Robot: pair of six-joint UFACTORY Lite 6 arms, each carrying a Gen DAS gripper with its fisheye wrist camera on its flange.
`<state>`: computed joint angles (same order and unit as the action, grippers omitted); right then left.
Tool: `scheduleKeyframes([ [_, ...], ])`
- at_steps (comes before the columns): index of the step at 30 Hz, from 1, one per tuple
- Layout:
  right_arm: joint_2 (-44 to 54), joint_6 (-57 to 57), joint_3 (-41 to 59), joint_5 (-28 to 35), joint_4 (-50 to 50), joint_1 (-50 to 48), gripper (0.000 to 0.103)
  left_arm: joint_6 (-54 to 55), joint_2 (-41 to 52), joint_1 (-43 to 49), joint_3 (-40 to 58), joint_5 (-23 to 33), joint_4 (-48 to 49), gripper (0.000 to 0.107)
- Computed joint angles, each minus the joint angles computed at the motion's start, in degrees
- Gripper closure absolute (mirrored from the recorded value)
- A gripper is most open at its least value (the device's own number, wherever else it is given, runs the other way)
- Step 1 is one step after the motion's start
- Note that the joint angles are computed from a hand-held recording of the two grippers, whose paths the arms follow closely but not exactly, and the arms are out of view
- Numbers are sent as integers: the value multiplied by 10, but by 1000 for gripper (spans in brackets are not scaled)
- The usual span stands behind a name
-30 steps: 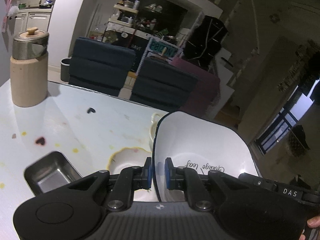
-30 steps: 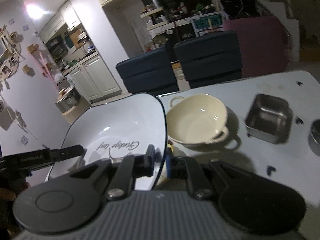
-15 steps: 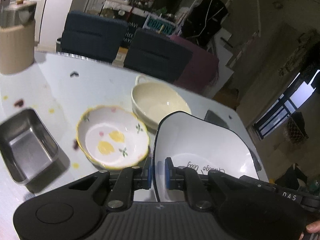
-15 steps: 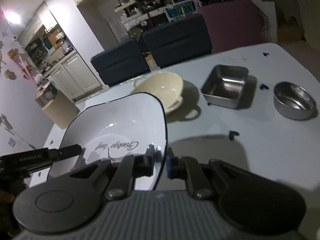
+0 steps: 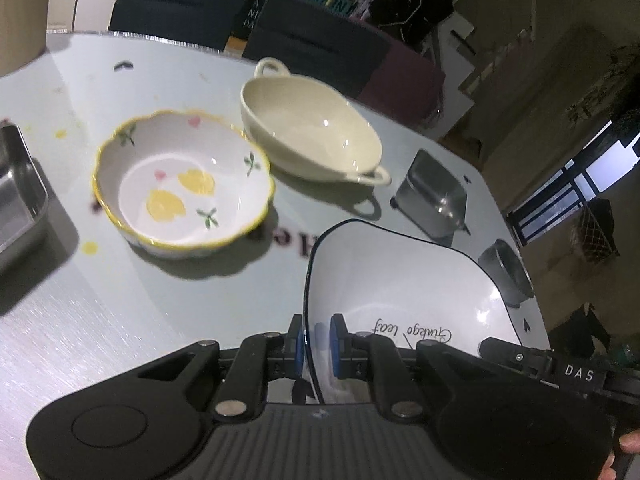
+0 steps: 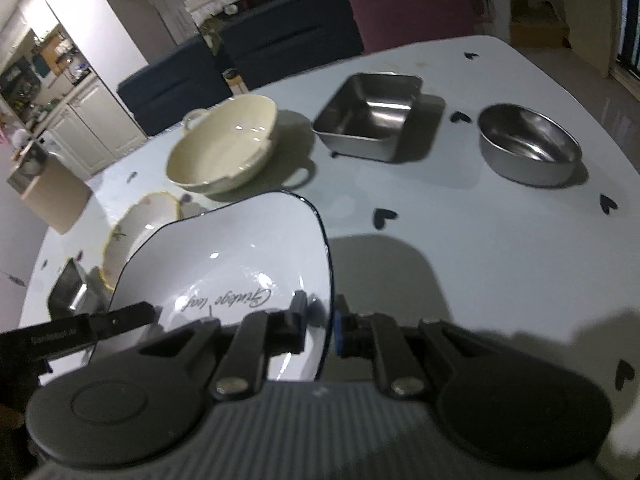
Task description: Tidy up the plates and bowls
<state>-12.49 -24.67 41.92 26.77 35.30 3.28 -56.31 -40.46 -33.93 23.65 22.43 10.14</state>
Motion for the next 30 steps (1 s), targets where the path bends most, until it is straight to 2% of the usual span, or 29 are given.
scheduleKeyframes([
  [7, 34, 47, 8, -11, -56, 14, 88, 88, 31, 33, -25, -44, -102, 93],
  [12, 60, 104, 22, -23, -110, 44, 88, 109, 63, 42, -31, -63, -116, 89],
  [16, 76, 152, 32, -32, -155, 69, 89, 193, 74, 66, -41, -79, -201, 88],
  [20, 86, 170, 39, -41, -171, 80, 89, 224, 87, 79, -44, -94, -226, 87],
  [22, 91, 183, 42, -45, -184, 87, 90, 275, 86, 93, -50, -99, -277, 87],
  [28, 105, 199, 51, -47, -198, 91, 89, 333, 89, 100, -47, -97, -307, 86],
  [30, 107, 211, 53, -46, -211, 93, 89, 390, 85, 108, -53, -98, -357, 86],
])
